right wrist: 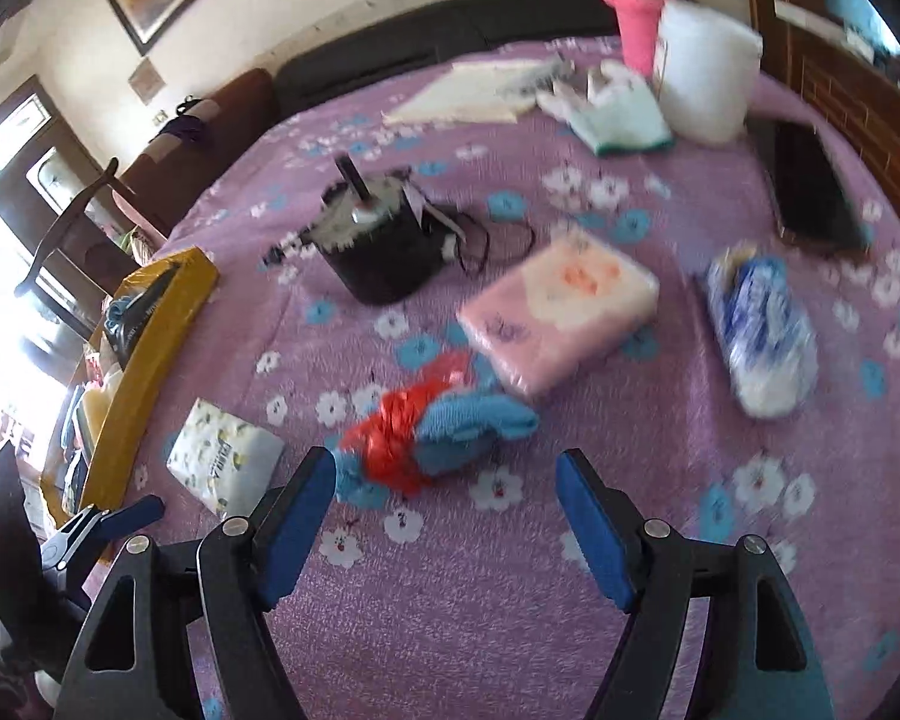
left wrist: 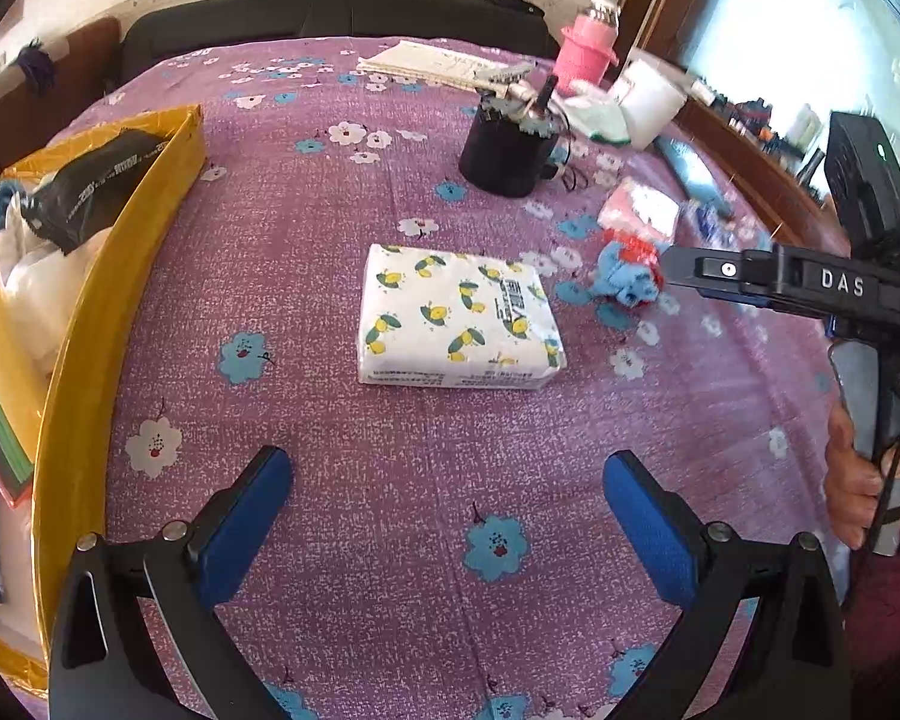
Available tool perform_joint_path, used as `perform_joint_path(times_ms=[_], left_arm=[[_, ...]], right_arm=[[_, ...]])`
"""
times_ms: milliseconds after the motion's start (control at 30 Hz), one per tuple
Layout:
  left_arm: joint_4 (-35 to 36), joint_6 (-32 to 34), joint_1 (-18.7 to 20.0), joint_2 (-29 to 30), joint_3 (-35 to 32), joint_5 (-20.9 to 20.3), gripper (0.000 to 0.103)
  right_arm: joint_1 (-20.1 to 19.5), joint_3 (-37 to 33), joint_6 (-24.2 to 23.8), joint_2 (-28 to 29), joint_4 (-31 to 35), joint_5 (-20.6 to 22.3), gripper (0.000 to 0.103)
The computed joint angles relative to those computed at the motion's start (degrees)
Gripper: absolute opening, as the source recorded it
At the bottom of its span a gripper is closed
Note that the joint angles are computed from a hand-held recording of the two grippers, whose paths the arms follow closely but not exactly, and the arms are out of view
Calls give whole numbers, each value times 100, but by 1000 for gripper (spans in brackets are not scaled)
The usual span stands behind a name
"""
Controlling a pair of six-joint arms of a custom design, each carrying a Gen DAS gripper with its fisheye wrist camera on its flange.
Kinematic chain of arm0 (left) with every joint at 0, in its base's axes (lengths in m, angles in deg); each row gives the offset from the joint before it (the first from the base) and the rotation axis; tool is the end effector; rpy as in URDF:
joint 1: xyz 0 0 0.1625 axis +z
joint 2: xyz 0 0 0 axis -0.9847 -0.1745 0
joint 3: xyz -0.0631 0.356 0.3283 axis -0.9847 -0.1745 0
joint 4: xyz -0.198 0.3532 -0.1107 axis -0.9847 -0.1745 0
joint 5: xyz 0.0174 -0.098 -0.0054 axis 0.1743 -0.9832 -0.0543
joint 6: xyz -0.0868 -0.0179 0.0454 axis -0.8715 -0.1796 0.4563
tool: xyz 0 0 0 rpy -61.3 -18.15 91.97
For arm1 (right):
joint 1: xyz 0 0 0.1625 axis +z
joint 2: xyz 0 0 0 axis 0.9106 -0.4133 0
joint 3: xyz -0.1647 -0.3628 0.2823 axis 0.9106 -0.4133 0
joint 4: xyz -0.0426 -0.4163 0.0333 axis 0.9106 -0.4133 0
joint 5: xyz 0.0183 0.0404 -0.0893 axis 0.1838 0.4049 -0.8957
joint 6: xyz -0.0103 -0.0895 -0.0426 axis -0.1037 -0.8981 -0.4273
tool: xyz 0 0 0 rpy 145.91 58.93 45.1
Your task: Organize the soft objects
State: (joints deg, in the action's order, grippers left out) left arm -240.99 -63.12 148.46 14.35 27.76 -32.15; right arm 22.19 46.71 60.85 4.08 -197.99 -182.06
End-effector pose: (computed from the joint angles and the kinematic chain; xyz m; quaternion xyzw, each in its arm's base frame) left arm -0.1091 -0.7798 0.0104 0.2075 0.9251 -0.2092 0.2396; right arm 0.0700 -0.8316 0.0991 0.0918 -0.9485 0.2310 0.1962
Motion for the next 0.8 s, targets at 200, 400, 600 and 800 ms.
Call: perform_joint_path(times_ms=[200,400,600,800], left_arm=[[210,265,-236,222,-86,964,103],[150,281,-235,201,-31,930,103],[561,-230,-84,4,-131,211,103],[1003,-1033,41,189,-962,-92,103]], right_arm=[[50,-476,483,322,169,80,82],[272,-587,-165,645,-647,-865,62],[108,-8,-216,277,-1033,-677,48],[-107,177,127,54,-915,89,49]])
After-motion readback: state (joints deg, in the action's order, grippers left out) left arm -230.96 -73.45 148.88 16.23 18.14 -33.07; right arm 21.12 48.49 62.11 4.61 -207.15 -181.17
